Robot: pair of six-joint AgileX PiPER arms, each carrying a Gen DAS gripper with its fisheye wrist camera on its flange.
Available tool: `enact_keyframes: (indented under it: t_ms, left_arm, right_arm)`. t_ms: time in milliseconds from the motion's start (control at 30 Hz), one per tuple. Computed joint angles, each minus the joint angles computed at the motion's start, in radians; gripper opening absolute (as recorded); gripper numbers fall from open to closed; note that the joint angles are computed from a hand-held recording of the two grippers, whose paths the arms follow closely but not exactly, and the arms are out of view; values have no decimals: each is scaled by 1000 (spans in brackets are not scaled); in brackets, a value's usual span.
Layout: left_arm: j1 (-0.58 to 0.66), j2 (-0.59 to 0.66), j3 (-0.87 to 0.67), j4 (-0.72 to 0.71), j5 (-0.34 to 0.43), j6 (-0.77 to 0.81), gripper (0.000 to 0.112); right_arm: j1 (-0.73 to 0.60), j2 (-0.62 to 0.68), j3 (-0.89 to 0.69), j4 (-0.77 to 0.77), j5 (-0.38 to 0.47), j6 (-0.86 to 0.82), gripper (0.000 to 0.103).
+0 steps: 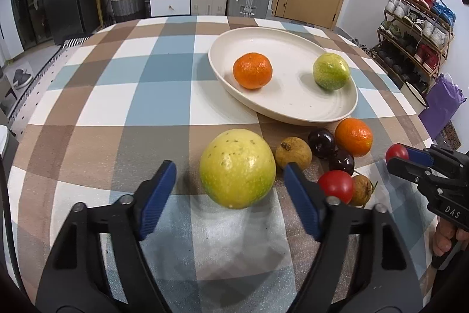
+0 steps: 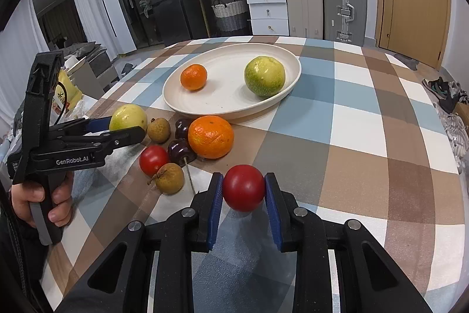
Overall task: Organize fruits
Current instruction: 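Close the left gripper on the large yellow-green fruit while the right gripper holds the red fruit, then lift both held fruits and carry them over the white plate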
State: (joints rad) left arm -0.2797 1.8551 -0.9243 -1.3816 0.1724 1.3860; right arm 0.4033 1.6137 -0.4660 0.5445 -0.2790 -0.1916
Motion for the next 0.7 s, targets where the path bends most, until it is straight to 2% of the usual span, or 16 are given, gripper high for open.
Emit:
enact_keyframes:
  t_ms: [67, 133, 233, 367, 700]
  left_arm:
    - [2, 6, -7, 42, 11, -40, 53]
    - [13, 11, -11, 10, 42, -3, 46]
    - [13, 9, -7, -22, 42, 32, 46]
    - [7, -8, 21, -207, 39, 235, 46]
    - [6, -25, 42, -298, 40, 324, 46]
  right_arm:
    - [2, -2, 2, 4, -1, -1, 29]
    - [1, -2, 1, 2, 0, 0, 29]
    - [3, -1, 0, 2, -1, -2, 29]
    - [4, 1, 0, 3, -2, -2, 29]
    - [1, 5, 5, -22, -13, 23, 29]
